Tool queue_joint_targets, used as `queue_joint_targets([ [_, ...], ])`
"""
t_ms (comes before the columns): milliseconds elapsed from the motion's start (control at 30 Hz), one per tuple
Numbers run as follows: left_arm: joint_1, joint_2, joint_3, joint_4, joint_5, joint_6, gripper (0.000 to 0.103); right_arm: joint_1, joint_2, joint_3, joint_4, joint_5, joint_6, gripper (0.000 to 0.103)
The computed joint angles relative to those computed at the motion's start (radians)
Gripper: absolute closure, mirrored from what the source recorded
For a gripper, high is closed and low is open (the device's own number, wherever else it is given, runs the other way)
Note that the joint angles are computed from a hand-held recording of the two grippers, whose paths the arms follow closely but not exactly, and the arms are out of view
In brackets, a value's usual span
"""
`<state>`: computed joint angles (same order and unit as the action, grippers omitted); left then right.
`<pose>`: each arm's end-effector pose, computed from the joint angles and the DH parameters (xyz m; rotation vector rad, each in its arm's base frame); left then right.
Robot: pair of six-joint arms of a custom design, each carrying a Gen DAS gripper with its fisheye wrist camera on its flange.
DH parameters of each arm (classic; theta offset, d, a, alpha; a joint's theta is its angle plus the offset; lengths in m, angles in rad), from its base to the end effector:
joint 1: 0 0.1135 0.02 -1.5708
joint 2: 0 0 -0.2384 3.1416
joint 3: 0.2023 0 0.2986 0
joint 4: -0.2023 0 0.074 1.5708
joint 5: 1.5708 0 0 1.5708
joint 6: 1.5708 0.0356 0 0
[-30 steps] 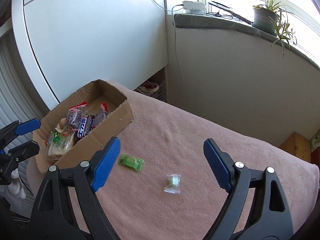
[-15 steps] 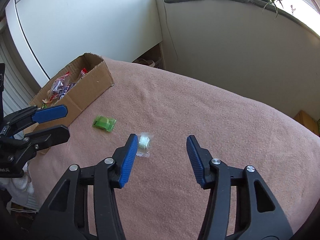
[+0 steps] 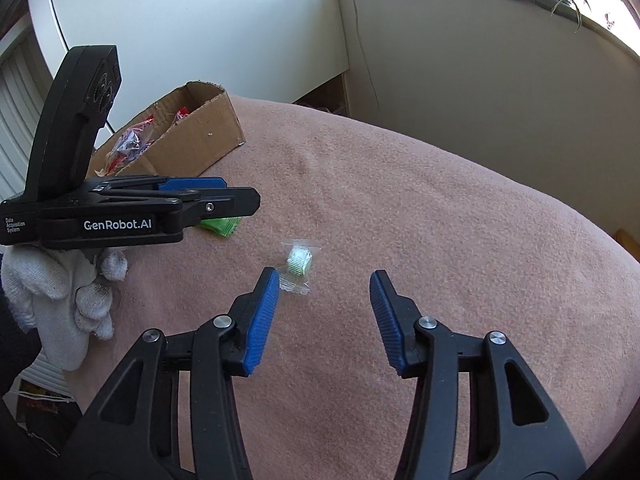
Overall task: Organize snacks
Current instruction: 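Move the left tool to the green square candy while the right tool approaches the clear-wrapped green candy, then grasp the green square candy with the left tool while the right tool grasps the clear-wrapped candy, then carry both green candies over the cardboard box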
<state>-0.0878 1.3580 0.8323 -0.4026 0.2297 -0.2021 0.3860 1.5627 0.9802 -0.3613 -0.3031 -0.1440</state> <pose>0.3159 -0.0360 0.1646 -0.0471 2.5101 -0.4070 0.3283 0.1449 0.1536 -0.7787 2.3942 0.4796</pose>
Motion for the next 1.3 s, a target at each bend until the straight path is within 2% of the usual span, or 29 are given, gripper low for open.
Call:
queue_joint_targets([
  [233,-0.01,-0.032,-0.026,-0.032,-0.015,0.067,0.047,0.015,-0.005,-0.002,-0.001,0.014,-0.02,0.053],
  [400,-0.058,-0.109,-0.092,-0.046,-0.095,0.135,0.047,0.006,-0.02,-0.011,-0.008,0.012,-0.03,0.053],
  [533,-0.072,-0.15,-0.125,-0.046,-0.106,0.146,0.048,0.004,-0.021,-0.014,-0.01,0.014,-0.031,0.053],
  [700,-0.106,-0.157,-0.134,-0.031,-0.181,0.161,0.065,0.015,-0.001,0.003,-0.007,0.012,-0.022,0.053],
  [767,-0.091,-0.162,-0.137,-0.028,-0.177,0.156,0.072,0.026,0.011,0.013,-0.007,0.014,-0.02,0.053],
  [867,-0.074,-0.186,-0.159,-0.021,-0.176,0.161,0.078,0.041,0.035,0.035,-0.01,0.018,-0.016,0.053],
  [967,-0.06,-0.211,-0.177,-0.023,-0.166,0.174,0.082,0.054,0.064,0.061,-0.022,0.024,-0.012,0.069],
  [1033,-0.058,-0.219,-0.183,-0.023,-0.164,0.171,0.083,0.063,0.079,0.073,-0.029,0.035,-0.013,0.07],
  [1100,-0.061,-0.223,-0.188,-0.017,-0.167,0.168,0.083,0.071,0.086,0.079,-0.03,0.055,-0.009,0.076],
  [1300,-0.079,-0.215,-0.192,0.003,-0.167,0.141,0.083,0.085,0.072,0.073,-0.032,0.093,-0.001,0.077],
])
